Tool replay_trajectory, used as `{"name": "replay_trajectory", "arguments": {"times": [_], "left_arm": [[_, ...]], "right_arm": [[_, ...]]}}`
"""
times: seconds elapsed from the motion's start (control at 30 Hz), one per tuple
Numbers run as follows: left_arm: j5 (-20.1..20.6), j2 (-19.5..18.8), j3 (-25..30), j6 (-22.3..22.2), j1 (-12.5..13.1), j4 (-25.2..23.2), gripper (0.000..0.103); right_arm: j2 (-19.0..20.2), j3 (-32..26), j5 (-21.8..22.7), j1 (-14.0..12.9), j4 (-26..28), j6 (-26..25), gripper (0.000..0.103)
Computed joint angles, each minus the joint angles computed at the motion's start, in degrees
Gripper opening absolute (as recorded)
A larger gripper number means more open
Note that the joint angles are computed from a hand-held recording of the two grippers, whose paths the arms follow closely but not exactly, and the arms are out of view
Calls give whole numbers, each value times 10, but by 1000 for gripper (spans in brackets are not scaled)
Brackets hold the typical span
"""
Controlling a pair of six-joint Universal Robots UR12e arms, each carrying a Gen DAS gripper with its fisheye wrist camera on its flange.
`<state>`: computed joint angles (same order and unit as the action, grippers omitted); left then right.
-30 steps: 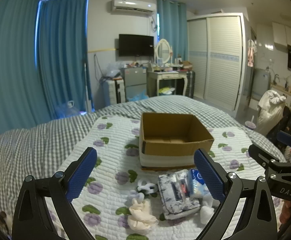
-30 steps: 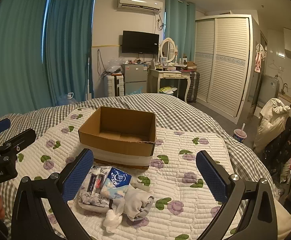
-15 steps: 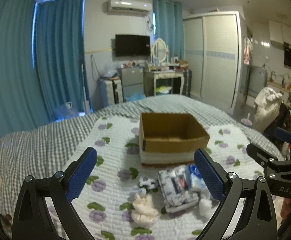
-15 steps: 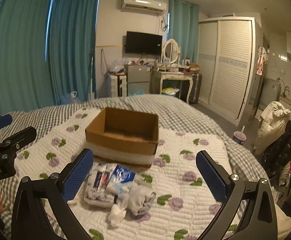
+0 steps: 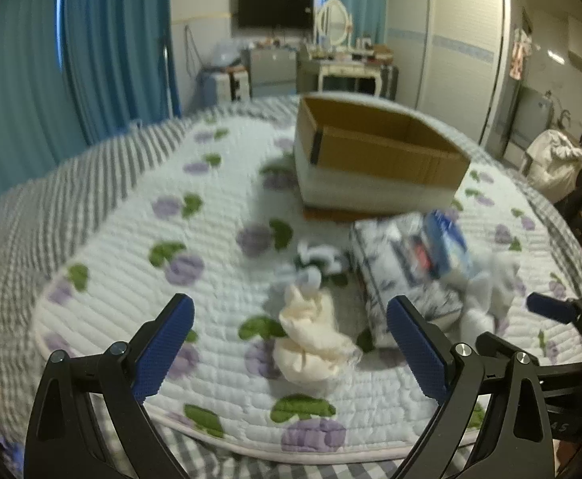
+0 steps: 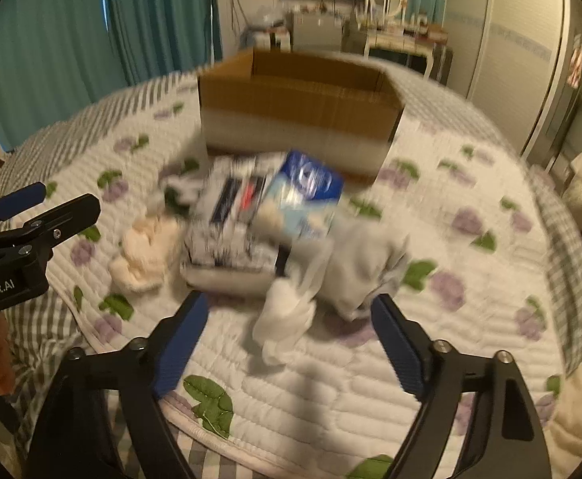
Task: Organize soft objects
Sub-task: 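Grasp the cream cloth with the left gripper while the right grasps white socks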
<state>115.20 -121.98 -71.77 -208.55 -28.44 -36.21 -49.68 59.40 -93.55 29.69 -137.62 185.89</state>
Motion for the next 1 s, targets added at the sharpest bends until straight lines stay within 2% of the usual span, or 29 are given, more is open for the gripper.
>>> {"name": "replay_trajectory", "arguments": {"times": [0.13,0.17,0.2,0.27,0.37,0.5,0.53,0.57,0.6,0.63,0.7,1.0], "left_arm": [[-20,-9,0,-9,3,-19,98],[-26,-10,0,-9,5,-21,98],[-38,-14,2,-8,7,-26,98],[-50,-18,4,-6,9,-31,98],[-66,-25,13,-1,12,-46,96],[-98,-34,26,3,20,-69,69],[-116,-36,28,1,23,-78,62],[-133,-36,27,0,26,-80,44],[-151,-36,25,-3,29,-84,36],[-155,-35,24,-6,29,-85,34],[-158,-31,19,-7,29,-75,24],[-117,-2,3,-2,9,-46,20]], "right_arm": [[15,-16,8,-3,29,15,66],[17,-18,8,-3,30,16,61],[20,-21,6,-3,32,16,49],[24,-27,4,-4,37,18,35],[25,-27,23,-9,31,23,27],[28,-33,31,-11,36,21,26],[29,-33,33,-11,36,20,26],[29,-33,33,-11,36,19,26],[28,-33,34,-11,35,17,26],[28,-32,36,-12,34,17,26],[25,-29,42,-13,32,16,25],[-8,10,59,-14,-29,9,23]]}}
